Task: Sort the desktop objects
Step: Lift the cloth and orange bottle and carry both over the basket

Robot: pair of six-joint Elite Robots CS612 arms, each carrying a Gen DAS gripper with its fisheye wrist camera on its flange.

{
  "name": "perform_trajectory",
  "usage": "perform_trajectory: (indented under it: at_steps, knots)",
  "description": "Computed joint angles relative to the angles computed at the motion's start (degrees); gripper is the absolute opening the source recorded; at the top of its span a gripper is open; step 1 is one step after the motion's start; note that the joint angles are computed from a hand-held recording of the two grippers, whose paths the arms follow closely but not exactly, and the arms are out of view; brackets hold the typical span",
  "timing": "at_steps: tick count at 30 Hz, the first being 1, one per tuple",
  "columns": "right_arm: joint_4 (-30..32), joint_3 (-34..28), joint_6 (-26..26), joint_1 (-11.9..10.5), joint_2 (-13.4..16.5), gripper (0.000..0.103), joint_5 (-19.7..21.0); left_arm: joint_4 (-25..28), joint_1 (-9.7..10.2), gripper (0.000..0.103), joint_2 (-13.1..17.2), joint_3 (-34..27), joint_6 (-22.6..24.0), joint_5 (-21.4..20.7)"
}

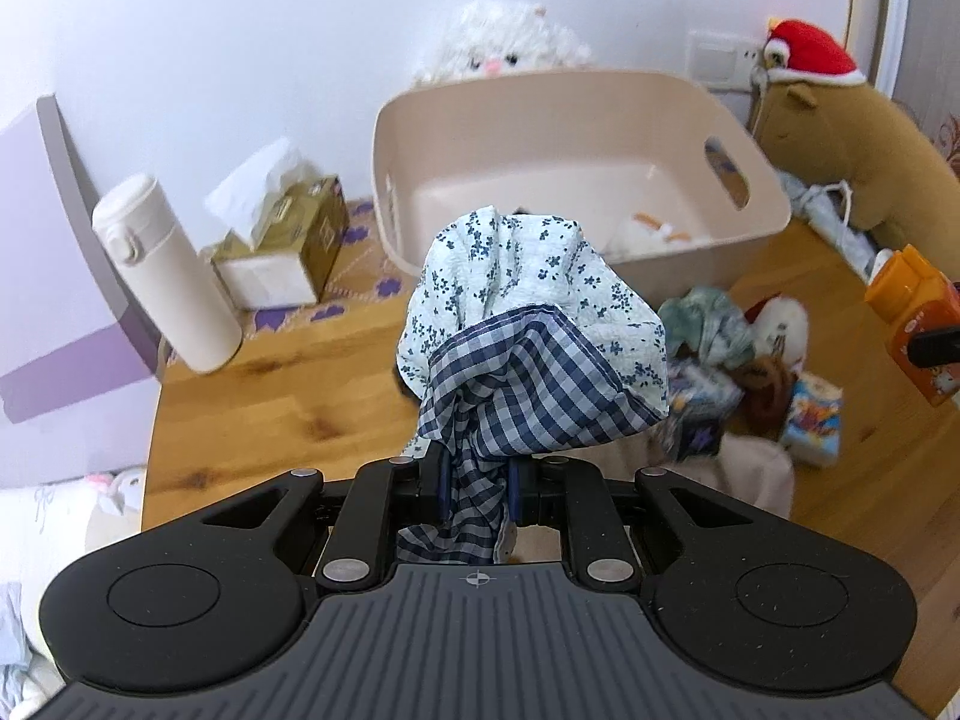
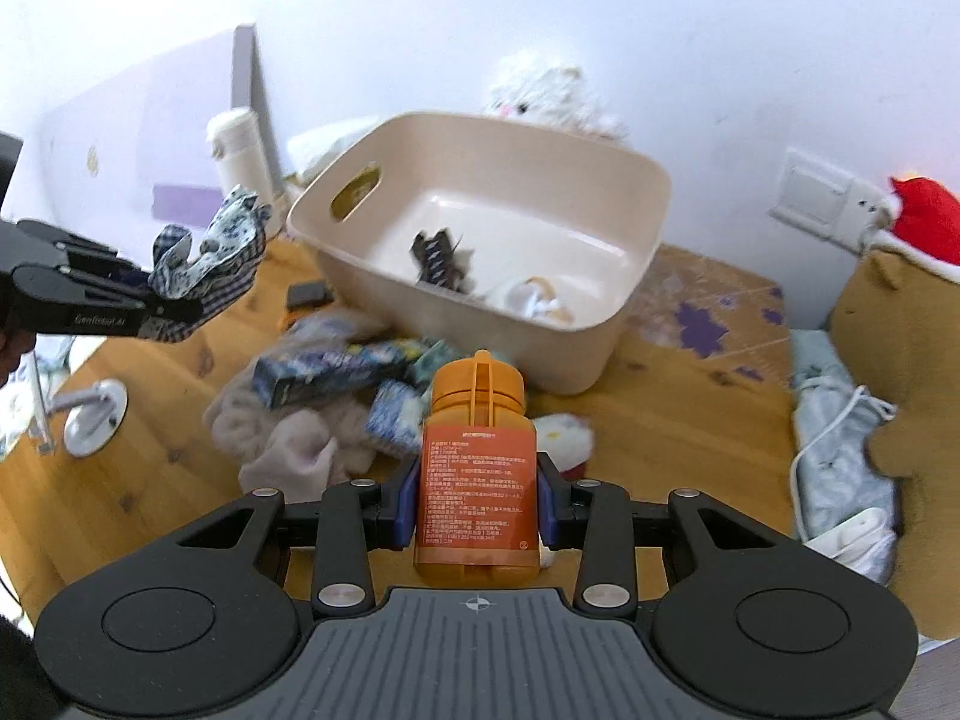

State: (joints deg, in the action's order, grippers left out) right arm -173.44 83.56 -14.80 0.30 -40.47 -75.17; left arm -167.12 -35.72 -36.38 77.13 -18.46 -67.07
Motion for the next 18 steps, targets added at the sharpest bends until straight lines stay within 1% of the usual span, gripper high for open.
perform_trajectory:
  at_steps: [8,14,18]
  knots:
    - [-1.32,-1.50,-0.28,-0.77,0.06,0.035,-0.83,-3.02,0.08,0.017,0.52,-2.95,1.48,0.53]
    - [-1.92,-4.48,-0.52,-1.00,1.21,0.035,-0.97,-3.44,0.60,0.017,2.08,-6.91,2.78,1.20]
    - [-2.19,-6.83,-0.60,-0.98,2.34,0.035,-0.99,-3.29,0.81,0.017,3.29,-9.50,4.31,0.88]
